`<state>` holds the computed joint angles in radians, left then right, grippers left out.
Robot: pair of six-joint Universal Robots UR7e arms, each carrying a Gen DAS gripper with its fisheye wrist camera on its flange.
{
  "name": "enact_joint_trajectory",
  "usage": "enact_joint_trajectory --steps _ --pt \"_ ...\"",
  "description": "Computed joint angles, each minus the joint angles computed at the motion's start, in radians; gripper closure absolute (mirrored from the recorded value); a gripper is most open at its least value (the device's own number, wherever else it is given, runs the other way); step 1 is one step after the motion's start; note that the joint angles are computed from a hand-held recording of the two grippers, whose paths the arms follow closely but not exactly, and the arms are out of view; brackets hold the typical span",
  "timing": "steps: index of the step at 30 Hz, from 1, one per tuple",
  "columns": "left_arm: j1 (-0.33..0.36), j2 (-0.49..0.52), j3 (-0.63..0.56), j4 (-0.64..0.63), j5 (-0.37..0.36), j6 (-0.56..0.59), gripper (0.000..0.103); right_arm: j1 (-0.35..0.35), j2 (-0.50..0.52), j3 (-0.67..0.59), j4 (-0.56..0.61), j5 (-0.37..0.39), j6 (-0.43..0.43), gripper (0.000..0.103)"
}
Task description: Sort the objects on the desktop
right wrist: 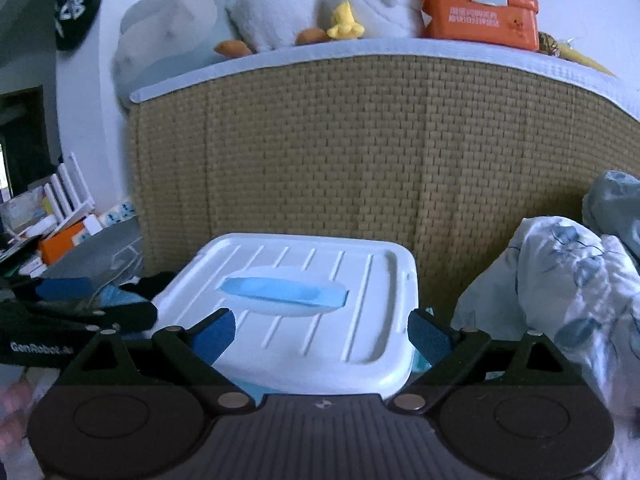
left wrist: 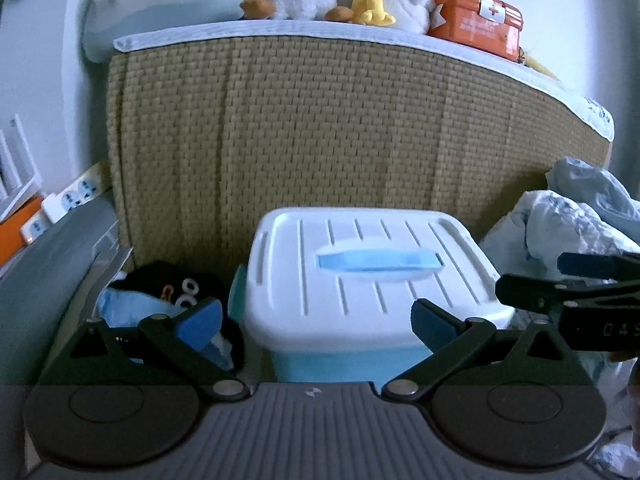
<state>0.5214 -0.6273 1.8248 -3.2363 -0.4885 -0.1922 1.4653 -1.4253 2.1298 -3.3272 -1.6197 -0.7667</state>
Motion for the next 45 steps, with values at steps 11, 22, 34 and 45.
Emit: enact_joint_trajectory --steps 11,22,34,45 --pt "-0.095 -0.111 0.189 0.108 -0.005 -0.25 0.0 0.03 -0.117 0.154 -0.054 -0.062 -0.035 0.007" --pt "-0.207 -0.196 0.312 0.206 -0.032 -0.387 0.0 0.062 -0.251 0.295 -0.068 -0.135 -0.054 0.007" --pt "-0.303 -0.245 0.369 0.415 -0.022 -0.585 0.0 0.064 -0.397 0.423 -0.073 -0.182 -0.026 0.007" --pt "-0.371 -0.28 0.394 0.584 0.006 -0.752 0.0 -0.021 -0.524 0.493 0.0 -0.124 -0.076 0.007"
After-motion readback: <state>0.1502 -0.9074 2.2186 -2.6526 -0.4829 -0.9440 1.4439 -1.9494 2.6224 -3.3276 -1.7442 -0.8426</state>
